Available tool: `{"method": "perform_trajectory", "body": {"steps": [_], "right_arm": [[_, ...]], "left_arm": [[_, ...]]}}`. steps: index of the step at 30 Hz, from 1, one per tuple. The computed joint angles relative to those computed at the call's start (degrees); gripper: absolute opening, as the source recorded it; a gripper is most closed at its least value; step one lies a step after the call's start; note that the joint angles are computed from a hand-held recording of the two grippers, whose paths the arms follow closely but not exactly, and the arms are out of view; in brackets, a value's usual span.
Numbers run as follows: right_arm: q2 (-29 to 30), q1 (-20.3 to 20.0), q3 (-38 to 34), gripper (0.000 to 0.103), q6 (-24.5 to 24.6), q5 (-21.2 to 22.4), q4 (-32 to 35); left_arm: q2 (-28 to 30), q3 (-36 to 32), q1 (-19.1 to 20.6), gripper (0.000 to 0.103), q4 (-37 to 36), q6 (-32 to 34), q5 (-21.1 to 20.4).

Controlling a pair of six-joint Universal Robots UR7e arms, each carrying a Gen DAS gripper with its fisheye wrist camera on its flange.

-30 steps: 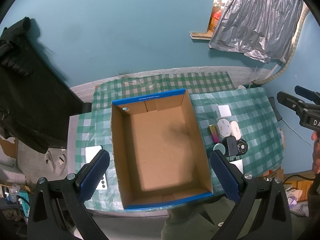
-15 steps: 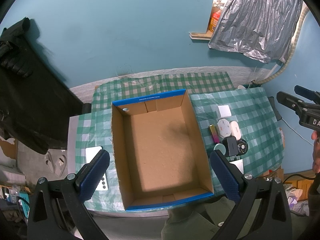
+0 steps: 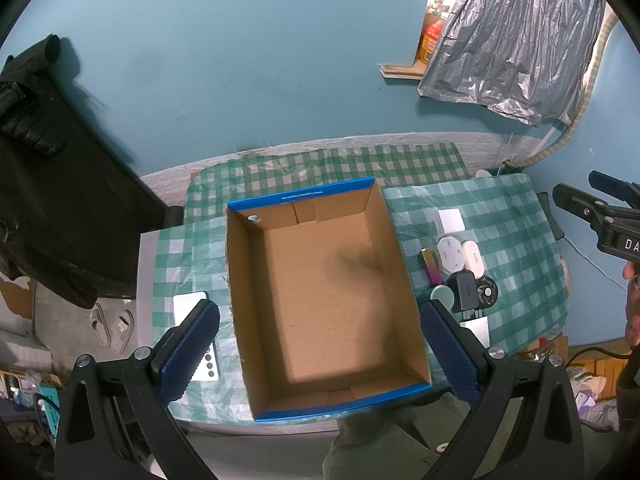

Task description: Organize rigid objects

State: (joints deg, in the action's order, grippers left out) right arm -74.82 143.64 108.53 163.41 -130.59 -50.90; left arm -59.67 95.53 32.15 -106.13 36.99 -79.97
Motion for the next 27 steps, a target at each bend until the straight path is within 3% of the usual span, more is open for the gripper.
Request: {"method": "perform_trajectory", "body": {"steps": [14, 27], "right_arm": [[0.2, -0.7, 2.8, 0.101, -1.1, -0.4, -4.5], [-6.4, -0.9, 14.0, 0.101, -3.6, -1.6, -18.3]], "left_arm": [[1.5, -0.4, 0.9, 0.101, 0.3, -1.2, 1.8], [8.8, -2.1, 6.2, 0.101, -1.6, -3.1, 14.3]]}}
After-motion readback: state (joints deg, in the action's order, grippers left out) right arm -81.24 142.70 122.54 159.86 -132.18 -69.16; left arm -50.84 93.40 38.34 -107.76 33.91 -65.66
